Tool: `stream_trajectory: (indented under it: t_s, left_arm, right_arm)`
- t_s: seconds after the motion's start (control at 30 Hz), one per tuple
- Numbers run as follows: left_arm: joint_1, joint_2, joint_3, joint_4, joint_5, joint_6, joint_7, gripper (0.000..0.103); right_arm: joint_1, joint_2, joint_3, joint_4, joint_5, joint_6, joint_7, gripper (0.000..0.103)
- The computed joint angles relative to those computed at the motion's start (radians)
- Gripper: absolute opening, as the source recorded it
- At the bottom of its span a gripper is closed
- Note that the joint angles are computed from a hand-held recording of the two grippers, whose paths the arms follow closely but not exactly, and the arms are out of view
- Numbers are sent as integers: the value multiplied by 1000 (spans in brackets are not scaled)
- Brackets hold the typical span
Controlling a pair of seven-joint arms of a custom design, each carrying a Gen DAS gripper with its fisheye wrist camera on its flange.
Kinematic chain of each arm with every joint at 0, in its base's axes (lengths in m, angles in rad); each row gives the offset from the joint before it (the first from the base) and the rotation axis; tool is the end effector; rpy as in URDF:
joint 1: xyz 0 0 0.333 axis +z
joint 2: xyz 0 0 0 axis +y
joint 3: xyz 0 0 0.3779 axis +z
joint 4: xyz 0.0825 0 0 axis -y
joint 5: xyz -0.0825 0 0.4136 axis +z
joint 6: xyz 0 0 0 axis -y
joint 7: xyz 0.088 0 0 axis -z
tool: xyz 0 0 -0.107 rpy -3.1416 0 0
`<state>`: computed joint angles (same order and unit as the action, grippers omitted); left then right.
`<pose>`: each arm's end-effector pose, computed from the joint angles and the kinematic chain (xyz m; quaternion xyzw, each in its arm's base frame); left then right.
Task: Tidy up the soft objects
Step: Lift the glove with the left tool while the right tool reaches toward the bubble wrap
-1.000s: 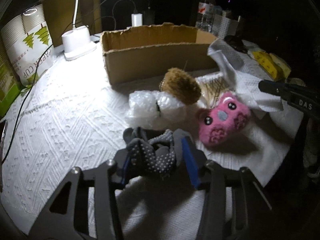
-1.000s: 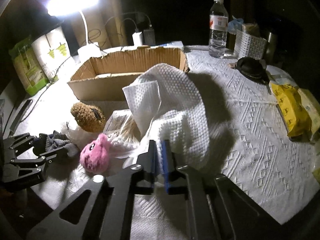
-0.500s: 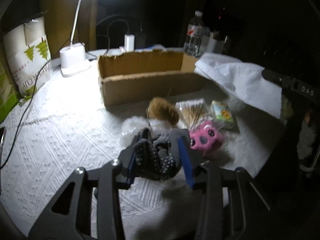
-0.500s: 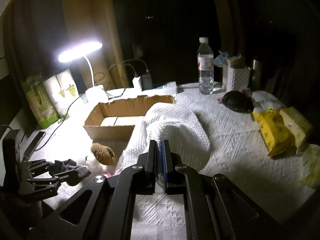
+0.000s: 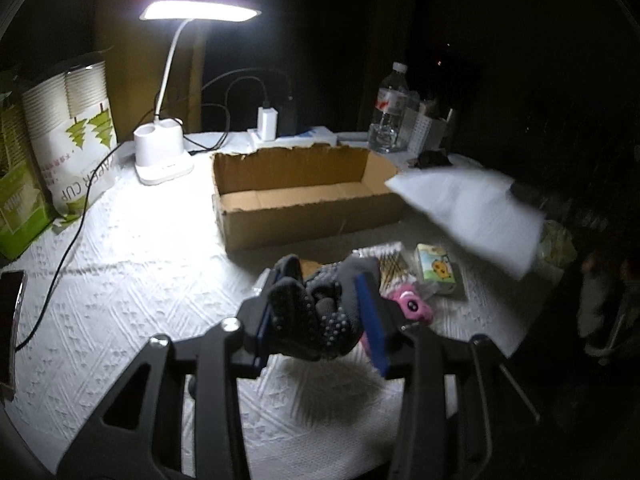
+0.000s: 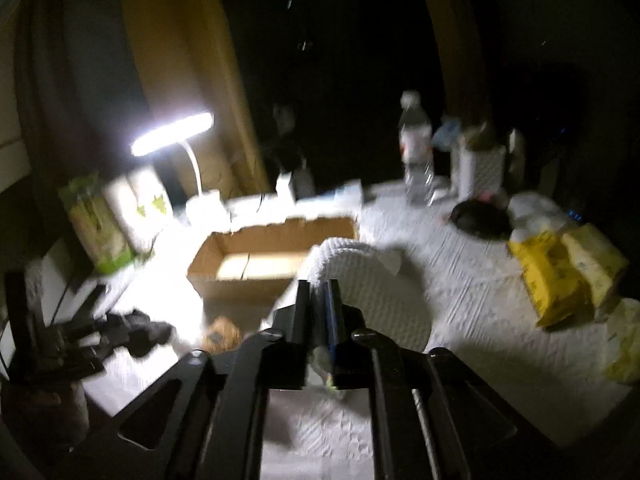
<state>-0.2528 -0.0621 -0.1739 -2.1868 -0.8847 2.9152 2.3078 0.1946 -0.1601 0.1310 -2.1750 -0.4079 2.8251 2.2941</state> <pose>0.5472 -0.1985 0.5359 -0.5081 0.7482 -0.4036 0.1382 0.5293 0.2047 0.6010 -0.6270 0.6627 -0.2375 0.3336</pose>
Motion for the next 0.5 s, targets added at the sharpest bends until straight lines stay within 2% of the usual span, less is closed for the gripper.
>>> stream_trajectory:
  t_s: [0.07, 0.17, 0.23, 0.37, 0.5]
  left_arm:
    - [-1, -6, 1, -5, -9, 2, 7, 40]
    - [-4, -13, 3, -10, -12, 4, 10, 40]
    - [-7, -16, 7, -11, -22, 5, 19, 40]
    - [-13, -21, 15, -10, -64, 1, 56, 40]
    - [-6, -23, 18, -18, -56, 5, 50, 40]
  right_arm:
    - [-4, 19, 11, 6, -27, -51, 32, 36]
    - [22, 22, -4, -15, 20, -50, -2, 37]
    - [32, 24, -5, -18, 28, -63, -16, 44]
    - [57, 39, -8, -15, 68, -78, -65, 50]
    - [81, 71, -6, -2, 89, -86, -102, 51]
